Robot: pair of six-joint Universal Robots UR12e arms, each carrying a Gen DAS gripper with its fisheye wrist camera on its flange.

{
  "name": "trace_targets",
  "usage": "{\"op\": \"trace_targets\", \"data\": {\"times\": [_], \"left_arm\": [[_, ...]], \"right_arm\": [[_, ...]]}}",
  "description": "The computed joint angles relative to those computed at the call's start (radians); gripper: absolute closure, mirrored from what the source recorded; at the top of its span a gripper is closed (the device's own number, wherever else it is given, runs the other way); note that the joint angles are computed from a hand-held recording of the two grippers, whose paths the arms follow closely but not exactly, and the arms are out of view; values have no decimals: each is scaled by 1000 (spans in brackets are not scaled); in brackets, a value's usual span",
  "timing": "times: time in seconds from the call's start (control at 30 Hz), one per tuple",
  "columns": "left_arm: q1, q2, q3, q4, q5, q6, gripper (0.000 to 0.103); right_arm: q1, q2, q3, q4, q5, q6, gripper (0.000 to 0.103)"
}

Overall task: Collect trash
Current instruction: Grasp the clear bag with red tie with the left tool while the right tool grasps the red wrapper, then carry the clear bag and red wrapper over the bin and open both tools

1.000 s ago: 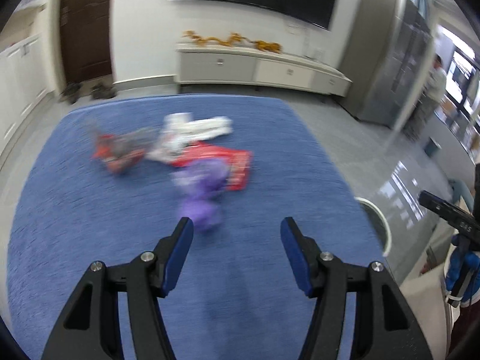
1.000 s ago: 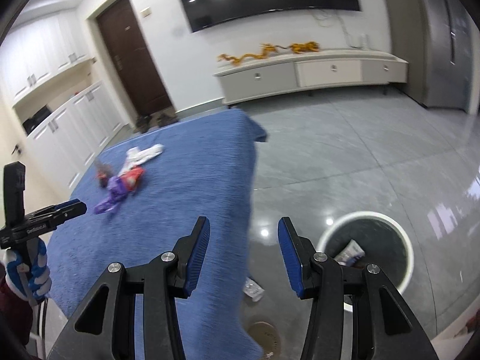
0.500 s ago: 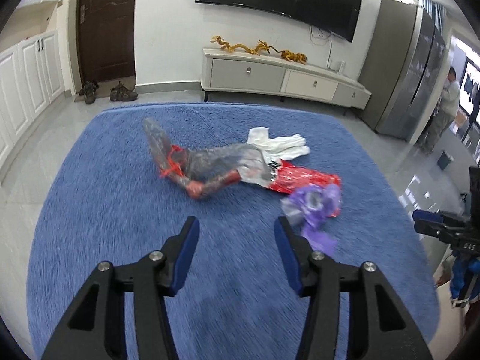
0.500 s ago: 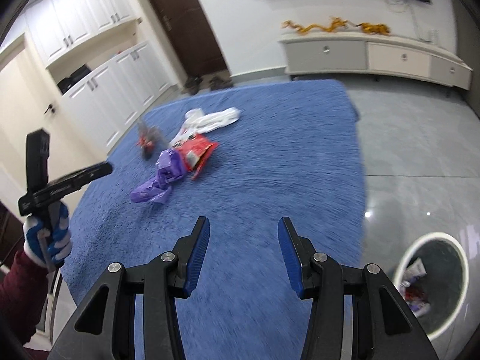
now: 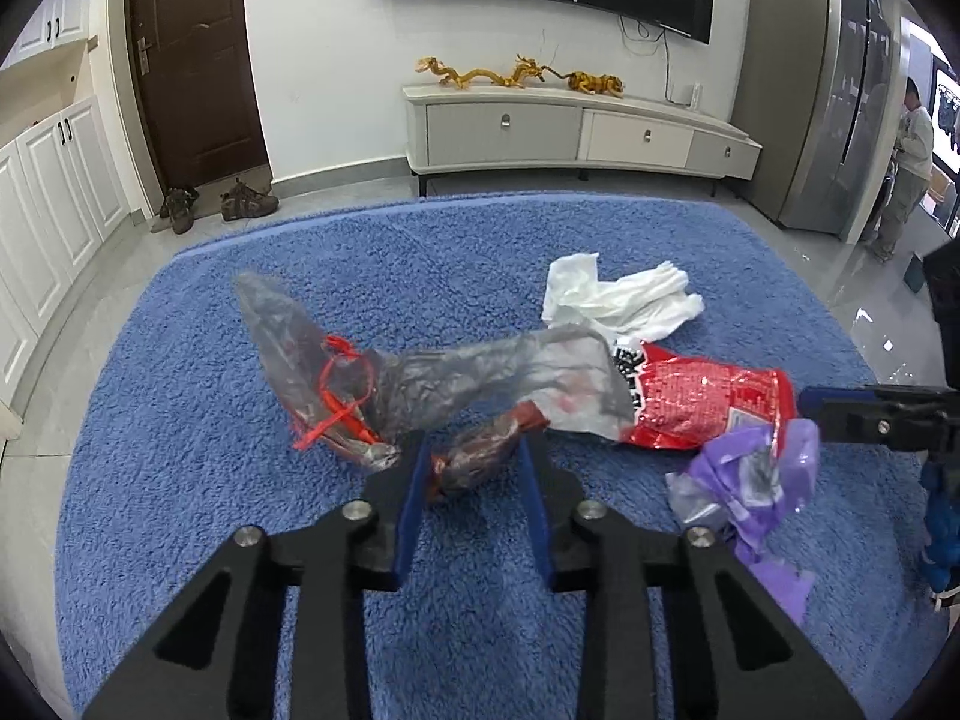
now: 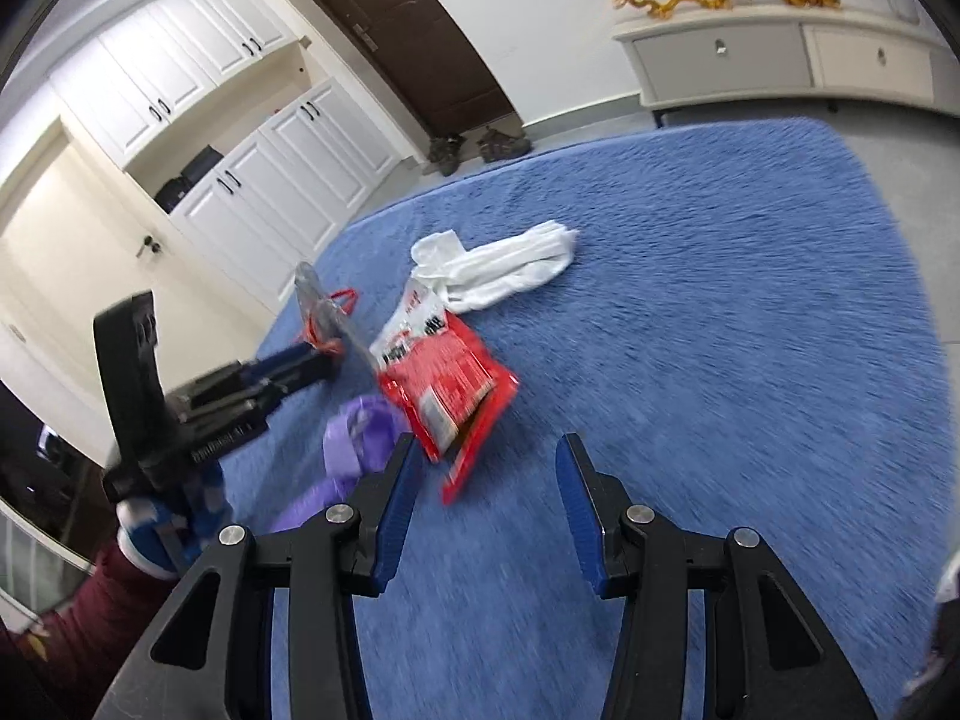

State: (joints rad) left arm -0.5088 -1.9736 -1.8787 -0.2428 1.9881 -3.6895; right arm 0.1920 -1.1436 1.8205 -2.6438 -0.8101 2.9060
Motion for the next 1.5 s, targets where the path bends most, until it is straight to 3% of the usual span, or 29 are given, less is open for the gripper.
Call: {"op": "trace_targets", "data": {"times": [0.13,0.2,0.27,0.37,0.57,0.77,0.93,1.13,1.5], "left_arm": [[-2,1,-8,14,-3,-6,89],[-5,6,-14,19,-1,-14,93],[-9,14,-24,28,-2,-28,95],[-21,34,-42,33,3,-49,98],[-51,86,-85,40,22,-99,98],[-83,154,-153,119,-15,-156,99],[-128,195,-168,109,40,-172,99],[-184,216,-161,73,106,-187,99],[-237,208,-101,1,149,-156,99]], "right_arm": [[14,41,-38,10,40,56,58],[18,58,-52,7,63,86,67],[23,72,-63,8,80,107,90],[28,78,-66,-20,83,136,96],[20,24,-16,-102,25,135,99],[-18,-73,71,-157,-27,116,99],[-51,-163,156,-182,-52,79,100],[-102,-264,260,-189,-37,19,100],[-187,-364,376,-252,42,-5,100]]}}
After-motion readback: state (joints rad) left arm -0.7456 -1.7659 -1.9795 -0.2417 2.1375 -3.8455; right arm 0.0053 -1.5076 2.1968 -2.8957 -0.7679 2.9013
